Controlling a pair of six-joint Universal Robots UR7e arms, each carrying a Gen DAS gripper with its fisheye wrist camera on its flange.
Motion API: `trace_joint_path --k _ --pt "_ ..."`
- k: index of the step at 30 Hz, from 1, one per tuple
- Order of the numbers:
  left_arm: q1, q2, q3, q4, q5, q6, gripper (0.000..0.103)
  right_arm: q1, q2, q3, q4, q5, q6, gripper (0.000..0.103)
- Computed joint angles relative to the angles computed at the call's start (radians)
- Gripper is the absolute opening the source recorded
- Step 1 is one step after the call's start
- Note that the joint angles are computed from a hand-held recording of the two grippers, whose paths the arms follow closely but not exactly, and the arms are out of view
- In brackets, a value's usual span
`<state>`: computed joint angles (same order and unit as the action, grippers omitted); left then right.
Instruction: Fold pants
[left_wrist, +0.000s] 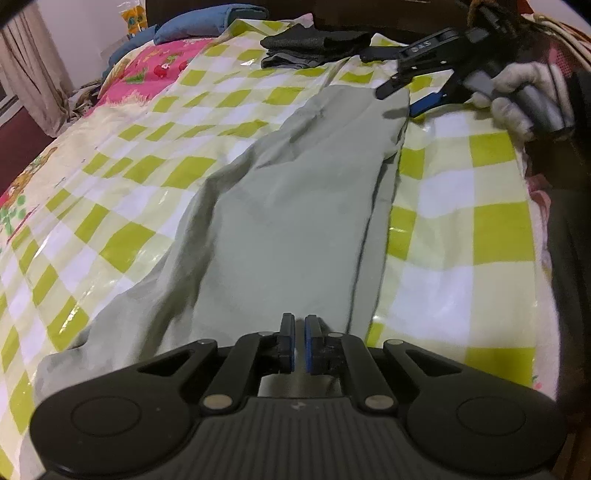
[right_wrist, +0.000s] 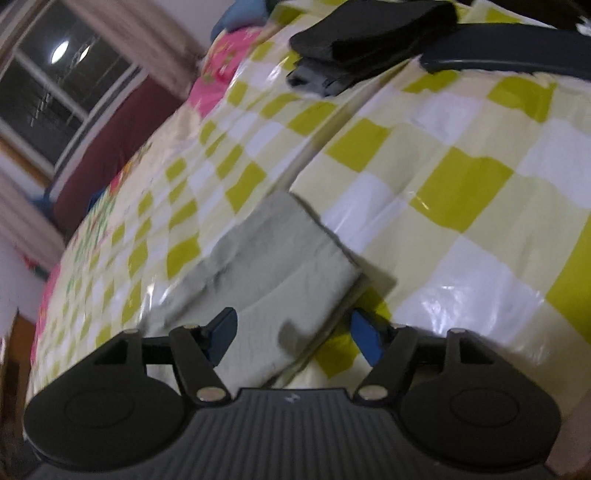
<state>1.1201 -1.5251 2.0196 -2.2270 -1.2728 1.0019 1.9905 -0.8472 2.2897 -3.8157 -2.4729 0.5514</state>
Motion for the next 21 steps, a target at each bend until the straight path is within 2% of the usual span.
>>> trace_joint_path --k 2,3,4,5,7,8,10,11,13,14,16,17,19,21 --pt "-0.005 -0.005 0.012 -0.007 0.000 -0.011 0.023 -0.008 0.044 -0.009 -0.133 -0.006 -0.043 0.067" --pt "-0.010 -0.007 0.019 -0.012 0.004 -0.017 0.023 -0.015 0.061 -0.015 -0.187 -0.007 -0.051 0.055" --pt "-0.015 -0.008 0.027 -0.017 0.009 -0.022 0.023 -0.019 0.074 -0.022 -0.225 -0.009 -0.044 0.043" --pt "-0.022 -0.011 0.033 -0.021 0.012 -0.026 0.023 -0.029 0.069 -0.016 -0.236 0.017 -0.028 0.007" --pt "-0.030 -0.018 0.037 -0.016 -0.001 -0.038 0.024 -0.054 0.047 0.027 -0.311 0.143 0.031 0.005" --pt "-0.033 -0.020 0.039 -0.015 -0.011 -0.048 0.026 -0.045 0.043 0.037 -0.373 0.158 0.013 0.005" --pt "-0.036 -0.025 0.050 -0.023 -0.037 -0.080 0.030 0.003 0.033 0.033 -0.472 0.088 -0.097 0.004" --pt "-0.038 -0.026 0.059 -0.030 -0.044 -0.086 0.032 0.014 0.018 0.042 -0.496 0.062 -0.115 0.004" --pt "-0.042 -0.022 0.077 -0.033 -0.046 -0.102 0.033 0.014 -0.008 0.054 -0.465 -0.021 -0.094 0.004" --pt "-0.042 -0.018 0.083 -0.024 -0.044 -0.110 0.033 0.007 -0.027 0.063 -0.407 -0.058 -0.063 0.005" --pt "-0.046 -0.019 0.095 -0.022 -0.033 -0.112 0.033 -0.020 -0.066 0.101 -0.299 -0.035 0.023 0.005" --pt "-0.049 -0.021 0.093 -0.017 -0.034 -0.120 0.033 -0.023 -0.061 0.111 -0.308 -0.017 0.028 0.005" --pt "-0.046 -0.018 0.065 0.002 -0.085 -0.153 0.035 -0.022 -0.039 0.121 -0.354 0.005 0.027 0.007" --pt "-0.055 -0.012 0.069 -0.077 -0.096 -0.154 0.036 -0.037 -0.021 0.136 -0.433 0.043 0.042 0.010"
